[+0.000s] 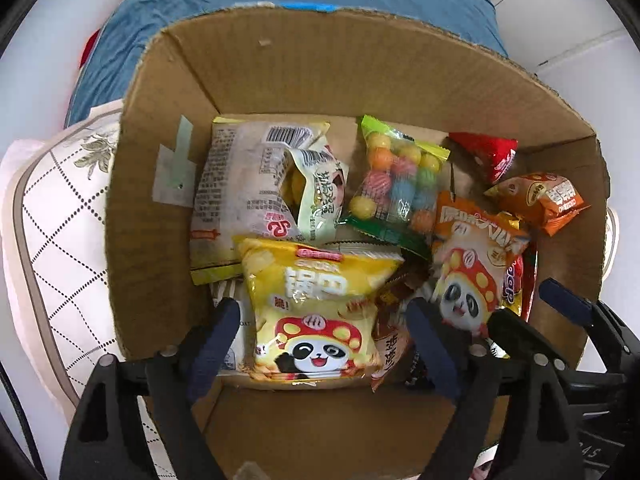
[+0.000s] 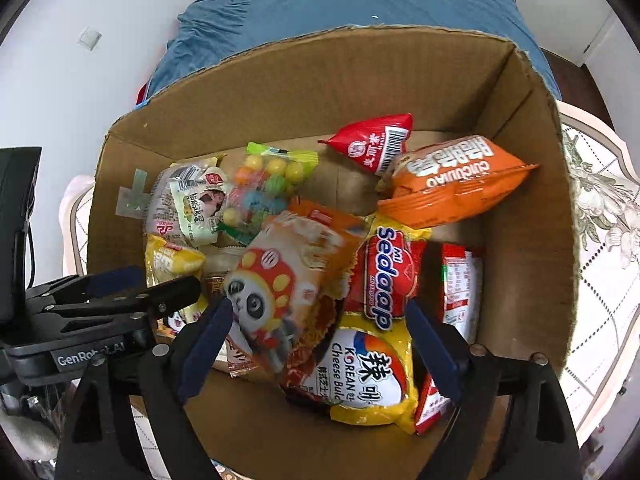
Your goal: Organize snacks
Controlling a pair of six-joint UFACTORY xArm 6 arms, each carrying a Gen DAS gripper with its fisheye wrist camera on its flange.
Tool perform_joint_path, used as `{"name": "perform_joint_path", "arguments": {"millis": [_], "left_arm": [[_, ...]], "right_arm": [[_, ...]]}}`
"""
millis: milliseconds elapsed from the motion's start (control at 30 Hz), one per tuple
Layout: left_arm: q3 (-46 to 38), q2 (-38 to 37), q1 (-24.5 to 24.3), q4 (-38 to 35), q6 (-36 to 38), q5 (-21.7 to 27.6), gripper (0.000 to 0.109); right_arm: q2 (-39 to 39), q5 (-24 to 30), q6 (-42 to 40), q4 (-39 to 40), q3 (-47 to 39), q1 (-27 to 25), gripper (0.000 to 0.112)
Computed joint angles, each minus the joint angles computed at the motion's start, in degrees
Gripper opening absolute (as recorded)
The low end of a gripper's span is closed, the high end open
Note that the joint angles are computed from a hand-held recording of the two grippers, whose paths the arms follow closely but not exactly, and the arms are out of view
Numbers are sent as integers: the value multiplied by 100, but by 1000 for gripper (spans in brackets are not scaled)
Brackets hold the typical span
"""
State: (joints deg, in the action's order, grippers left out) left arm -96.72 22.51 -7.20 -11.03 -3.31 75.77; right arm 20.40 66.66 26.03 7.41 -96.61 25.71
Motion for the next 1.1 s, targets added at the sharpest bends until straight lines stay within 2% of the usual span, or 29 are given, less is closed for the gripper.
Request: {"name": "perform_joint_path", "arguments": {"millis": [100, 267, 333, 667, 1100], "left_arm": [[174, -175, -22, 66, -35, -124, 93], [517, -565, -85, 237, -111, -401, 95], [666, -733, -115, 268, -147, -462, 102], [1317, -1539, -171, 356, -257, -673, 102], [2570, -3382, -530, 1075, -775, -1390, 102]], "right_arm": [[-107, 62, 33, -131, 64, 11, 93], [-404, 62, 127, -367, 341, 31, 97], [-526, 56, 215, -492, 456, 32, 97], [-1151, -71, 501, -796, 1065, 61, 97], [-2603, -364, 1081, -1551, 2057, 535, 97]]}}
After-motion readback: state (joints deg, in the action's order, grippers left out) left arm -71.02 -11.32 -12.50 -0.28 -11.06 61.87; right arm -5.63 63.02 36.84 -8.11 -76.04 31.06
